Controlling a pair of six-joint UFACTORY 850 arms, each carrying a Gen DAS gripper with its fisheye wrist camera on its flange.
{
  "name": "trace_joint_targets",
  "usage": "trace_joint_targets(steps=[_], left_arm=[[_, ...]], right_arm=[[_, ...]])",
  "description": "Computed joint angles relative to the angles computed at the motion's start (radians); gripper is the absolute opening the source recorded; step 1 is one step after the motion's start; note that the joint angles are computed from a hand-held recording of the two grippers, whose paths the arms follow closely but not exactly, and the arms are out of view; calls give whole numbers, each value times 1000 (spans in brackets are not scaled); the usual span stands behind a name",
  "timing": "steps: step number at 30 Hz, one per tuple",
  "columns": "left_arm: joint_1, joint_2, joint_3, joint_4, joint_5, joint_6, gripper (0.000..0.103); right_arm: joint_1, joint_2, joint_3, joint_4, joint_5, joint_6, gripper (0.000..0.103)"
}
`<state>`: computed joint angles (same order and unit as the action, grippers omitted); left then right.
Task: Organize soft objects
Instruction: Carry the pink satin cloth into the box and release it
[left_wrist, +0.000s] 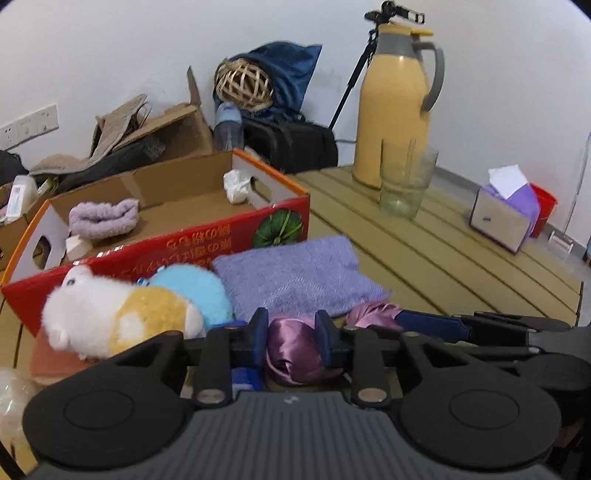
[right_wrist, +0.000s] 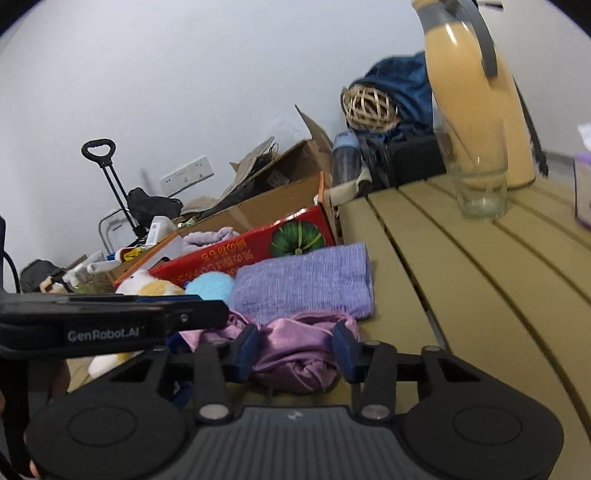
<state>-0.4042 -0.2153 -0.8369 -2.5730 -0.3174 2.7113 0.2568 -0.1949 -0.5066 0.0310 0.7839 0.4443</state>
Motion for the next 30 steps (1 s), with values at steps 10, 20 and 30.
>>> trace_joint_targets(steps=[10, 20, 30], left_arm=[[7, 12, 31, 190, -25, -231, 14], [103, 118, -7, 319, -210, -384, 12], [231, -468, -798, 1084, -205, -1418, 13]], right_arm=[[9, 31, 30, -36, -6, -30, 7], [-42, 161, -38, -205, -22, -1, 4], [-153, -383, -885, -1060, -420, 851, 4]])
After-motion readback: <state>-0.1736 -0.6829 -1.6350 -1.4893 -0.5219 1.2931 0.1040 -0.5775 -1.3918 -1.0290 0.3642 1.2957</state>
